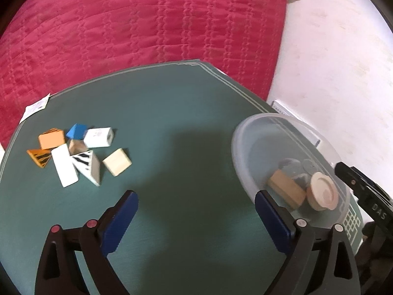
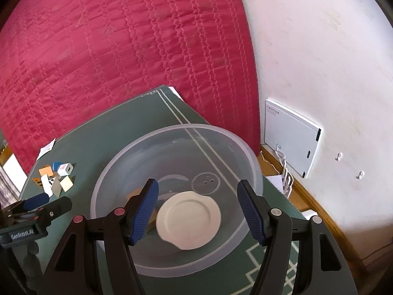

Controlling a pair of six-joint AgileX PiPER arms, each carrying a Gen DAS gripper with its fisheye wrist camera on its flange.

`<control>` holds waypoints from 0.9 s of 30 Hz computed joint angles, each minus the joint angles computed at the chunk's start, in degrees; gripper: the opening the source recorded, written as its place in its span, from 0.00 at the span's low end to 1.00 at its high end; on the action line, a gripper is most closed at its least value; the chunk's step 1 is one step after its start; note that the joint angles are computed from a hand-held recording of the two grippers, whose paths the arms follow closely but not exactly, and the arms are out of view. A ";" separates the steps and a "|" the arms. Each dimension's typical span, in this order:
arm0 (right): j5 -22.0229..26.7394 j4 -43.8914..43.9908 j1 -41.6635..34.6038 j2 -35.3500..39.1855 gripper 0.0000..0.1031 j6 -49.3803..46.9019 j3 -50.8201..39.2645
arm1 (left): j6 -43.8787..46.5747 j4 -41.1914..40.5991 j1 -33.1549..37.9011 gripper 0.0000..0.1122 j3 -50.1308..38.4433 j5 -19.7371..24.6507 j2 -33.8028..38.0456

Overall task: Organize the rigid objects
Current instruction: 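Move the left tool back to the blocks and grasp the white rectangular block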

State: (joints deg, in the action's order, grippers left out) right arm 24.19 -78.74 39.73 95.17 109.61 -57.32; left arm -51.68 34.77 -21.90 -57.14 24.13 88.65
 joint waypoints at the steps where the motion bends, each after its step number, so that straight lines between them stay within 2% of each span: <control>1: 0.15 -0.08 0.37 -0.02 0.66 -0.07 -0.07 | -0.33 0.20 0.46 0.87 0.37 0.04 -0.33; 9: 0.67 0.37 2.82 0.33 0.68 -1.34 -1.14 | 2.40 -3.24 7.13 0.87 2.69 -1.00 -2.64; 13: -0.64 1.83 3.09 0.66 0.71 -3.30 -1.64 | 4.02 -4.95 11.31 0.87 4.16 -2.19 -3.86; 22: -2.34 3.81 4.50 1.30 0.71 -7.39 -2.98 | 6.00 -5.10 20.27 0.87 5.36 -2.65 -5.43; 27: -2.86 8.01 5.48 2.30 0.72 -12.92 -5.04 | 6.41 -5.04 25.31 0.87 4.74 -3.48 -4.75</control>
